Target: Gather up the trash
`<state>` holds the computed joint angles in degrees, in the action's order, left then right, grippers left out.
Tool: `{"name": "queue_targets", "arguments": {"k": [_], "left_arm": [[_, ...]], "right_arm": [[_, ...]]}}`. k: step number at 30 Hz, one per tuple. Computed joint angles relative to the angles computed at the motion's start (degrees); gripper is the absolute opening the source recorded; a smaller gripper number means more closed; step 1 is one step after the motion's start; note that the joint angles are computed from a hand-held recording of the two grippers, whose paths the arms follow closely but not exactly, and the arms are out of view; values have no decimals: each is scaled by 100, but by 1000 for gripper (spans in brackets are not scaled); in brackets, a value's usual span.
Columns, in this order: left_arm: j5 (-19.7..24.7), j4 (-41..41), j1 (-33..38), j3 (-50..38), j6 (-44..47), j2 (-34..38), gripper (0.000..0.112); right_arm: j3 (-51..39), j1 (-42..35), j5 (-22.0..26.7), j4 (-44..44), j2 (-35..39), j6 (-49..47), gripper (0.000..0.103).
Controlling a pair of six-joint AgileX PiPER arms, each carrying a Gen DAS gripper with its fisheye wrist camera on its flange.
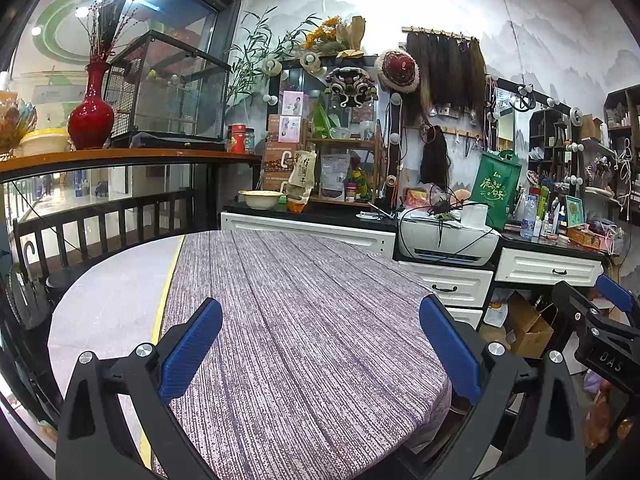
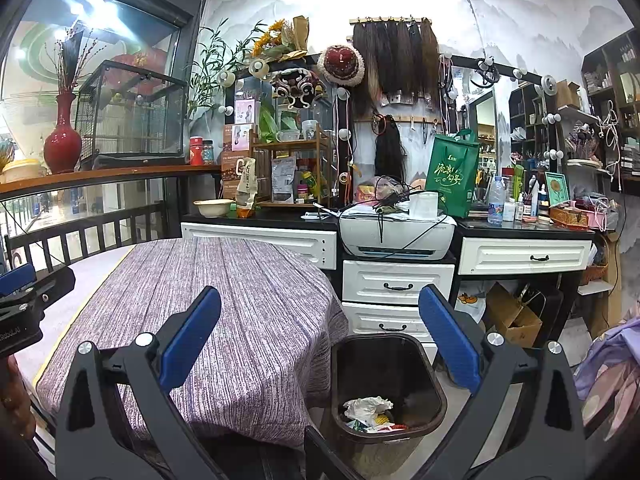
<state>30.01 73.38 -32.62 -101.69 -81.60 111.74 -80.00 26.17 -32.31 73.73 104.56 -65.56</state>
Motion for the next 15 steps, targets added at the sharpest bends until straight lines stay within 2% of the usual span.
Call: {"name": "queue_targets", "arguments": {"k": [15], "left_arm": [[-67, -87, 43, 11, 139, 17, 98]], "right_arm": [[66, -31, 47, -96, -28, 87, 97]]}}
